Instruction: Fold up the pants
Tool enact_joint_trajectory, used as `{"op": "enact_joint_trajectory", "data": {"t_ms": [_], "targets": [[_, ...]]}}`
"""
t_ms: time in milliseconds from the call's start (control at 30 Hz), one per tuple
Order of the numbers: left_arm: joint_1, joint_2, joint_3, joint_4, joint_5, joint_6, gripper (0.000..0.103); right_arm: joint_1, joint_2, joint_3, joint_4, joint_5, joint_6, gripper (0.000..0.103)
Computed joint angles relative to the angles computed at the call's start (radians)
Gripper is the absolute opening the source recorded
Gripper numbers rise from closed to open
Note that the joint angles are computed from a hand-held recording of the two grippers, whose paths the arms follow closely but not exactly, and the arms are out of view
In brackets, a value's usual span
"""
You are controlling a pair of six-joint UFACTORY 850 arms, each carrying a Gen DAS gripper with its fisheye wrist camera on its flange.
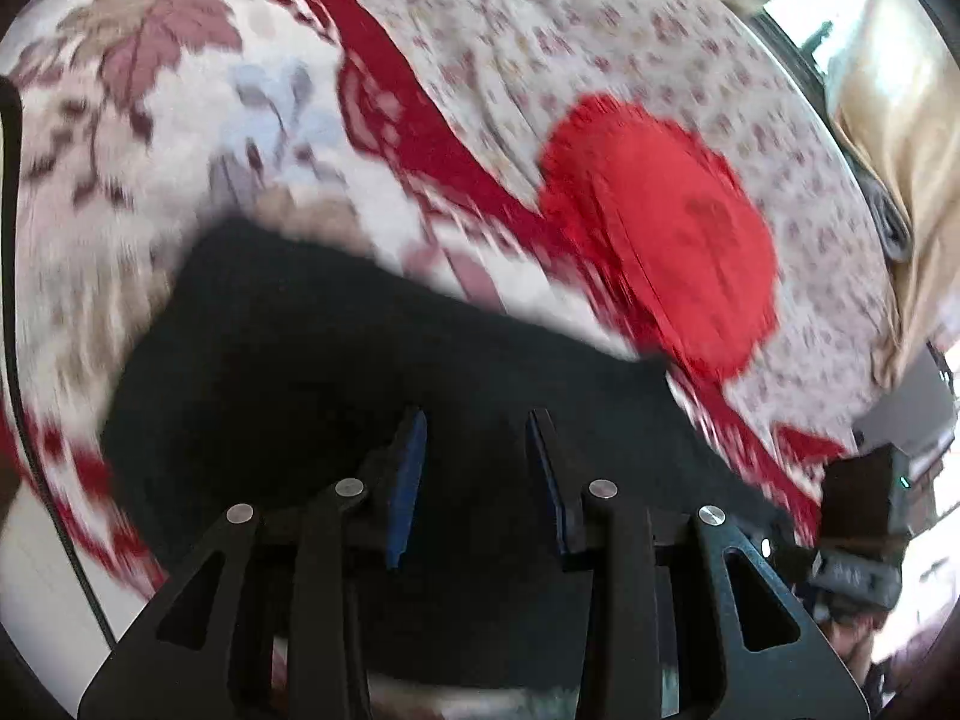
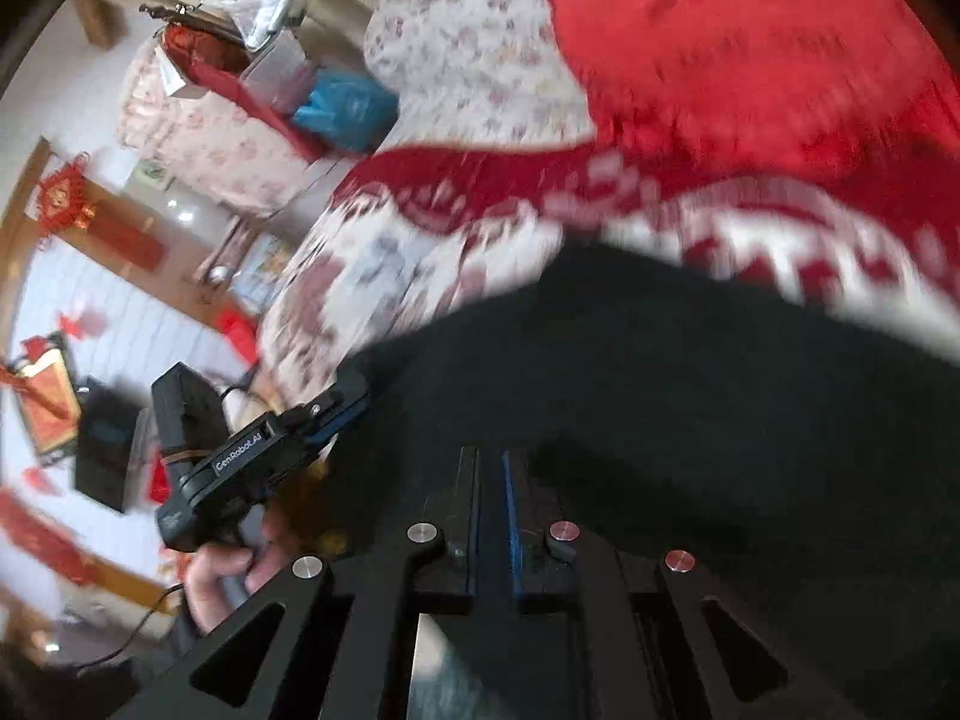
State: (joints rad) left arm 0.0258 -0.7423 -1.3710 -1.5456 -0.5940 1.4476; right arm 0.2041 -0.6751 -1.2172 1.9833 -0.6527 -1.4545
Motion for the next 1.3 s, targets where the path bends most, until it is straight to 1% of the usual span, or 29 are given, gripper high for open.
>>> {"op": "enact_joint_trajectory", "data": {"t_ms": [67, 100, 133, 167, 200, 233, 267, 300, 333, 367, 400, 433, 467, 500, 533, 567, 600, 633, 667, 700, 733, 800, 867, 900, 933, 1033, 1133, 1233, 1300], "targets": [[-0.015, 0.009, 0.042, 0.031, 0.017, -0.010, 0.034, -0.035, 0.039, 0.106, 0.082, -0.041, -0.022, 0.006], [-0.019, 0.014, 0.056, -0.009, 0.033, 0.041, 0.035, -0.072, 0.060, 0.175, 0.127, -0.078, -0.007, 0.006], [-0.022, 0.016, 0.059, -0.028, 0.045, 0.067, 0.035, -0.100, 0.076, 0.226, 0.181, -0.089, -0.021, 0.006], [-0.022, 0.014, 0.054, -0.015, 0.045, 0.050, 0.034, -0.152, 0.117, 0.317, 0.277, -0.113, -0.043, 0.006], [-0.023, 0.006, 0.038, 0.016, 0.045, 0.008, 0.035, -0.213, 0.163, 0.412, 0.381, -0.179, -0.069, 0.005], [-0.025, -0.003, 0.022, 0.040, 0.049, -0.021, 0.035, -0.240, 0.188, 0.469, 0.479, -0.229, -0.102, 0.005], [-0.028, -0.005, 0.016, 0.053, 0.054, -0.036, 0.035, -0.284, 0.247, 0.553, 0.584, -0.237, -0.132, 0.006], [-0.031, -0.007, 0.010, 0.074, 0.061, -0.057, 0.036, -0.287, 0.286, 0.596, 0.688, -0.203, -0.200, 0.006], [-0.034, -0.006, 0.007, 0.092, 0.064, -0.073, 0.037, -0.300, 0.358, 0.656, 0.793, -0.133, -0.283, 0.007], [-0.034, 0.001, 0.016, 0.096, 0.063, -0.073, 0.042, -0.290, 0.395, 0.683, 0.877, -0.104, -0.326, 0.008], [-0.040, 0.006, 0.012, 0.136, 0.074, -0.116, 0.044, -0.282, 0.417, 0.707, 0.918, -0.118, -0.336, 0.008], [-0.047, 0.018, 0.018, 0.175, 0.096, -0.163, 0.044, -0.273, 0.426, 0.724, 0.918, -0.161, -0.328, 0.009], [-0.056, 0.030, 0.026, 0.204, 0.114, -0.205, 0.044, -0.247, 0.441, 0.728, 0.910, -0.163, -0.337, 0.011], [-0.064, 0.054, 0.042, 0.221, 0.111, -0.244, 0.044, -0.213, 0.452, 0.719, 0.927, -0.124, -0.372, 0.014], [-0.069, 0.078, 0.060, 0.209, 0.087, -0.241, 0.044, -0.193, 0.466, 0.716, 0.936, -0.085, -0.402, 0.020], [-0.075, 0.105, 0.086, 0.170, 0.073, -0.197, 0.044, -0.170, 0.475, 0.713, 0.949, -0.048, -0.431, 0.025], [-0.090, 0.149, 0.128, 0.113, 0.060, -0.118, 0.044, -0.168, 0.486, 0.726, 0.938, -0.040, -0.434, 0.026], [-0.104, 0.184, 0.161, 0.070, 0.048, -0.053, 0.045, -0.183, 0.479, 0.744, 0.896, -0.066, -0.399, 0.030], [-0.125, 0.228, 0.202, 0.027, 0.021, 0.018, 0.051, -0.177, 0.460, 0.743, 0.889, -0.093, -0.361, 0.032], [-0.136, 0.253, 0.228, 0.001, -0.007, 0.059, 0.061, -0.208, 0.446, 0.755, 0.842, -0.126, -0.322, 0.033], [-0.152, 0.283, 0.263, -0.044, -0.043, 0.120, 0.065, -0.223, 0.419, 0.750, 0.814, -0.157, -0.268, 0.033], [-0.174, 0.320, 0.319, -0.138, -0.093, 0.245, 0.067, -0.254, 0.386, 0.743, 0.773, -0.189, -0.175, 0.038], [-0.201, 0.339, 0.362, -0.243, -0.088, 0.417, 0.067, -0.275, 0.362, 0.752, 0.733, -0.239, -0.114, 0.040], [-0.222, 0.345, 0.370, -0.243, -0.036, 0.441, 0.067, -0.293, 0.361, 0.761, 0.705, -0.258, -0.102, 0.041], [-0.228, 0.340, 0.364, -0.226, -0.024, 0.424, 0.067, -0.294, 0.360, 0.758, 0.695, -0.261, -0.096, 0.041], [-0.217, 0.315, 0.335, -0.169, -0.037, 0.328, 0.067, -0.299, 0.336, 0.732, 0.670, -0.277, -0.087, 0.043], [-0.197, 0.269, 0.283, -0.060, -0.061, 0.150, 0.067, -0.299, 0.321, 0.718, 0.672, -0.274, -0.123, 0.042], [-0.176, 0.245, 0.264, -0.018, -0.084, 0.055, 0.067, -0.299, 0.311, 0.716, 0.698, -0.290, -0.161, 0.041], [-0.169, 0.249, 0.272, -0.013, -0.093, 0.034, 0.067, -0.290, 0.324, 0.717, 0.706, -0.256, -0.190, 0.038]]}}
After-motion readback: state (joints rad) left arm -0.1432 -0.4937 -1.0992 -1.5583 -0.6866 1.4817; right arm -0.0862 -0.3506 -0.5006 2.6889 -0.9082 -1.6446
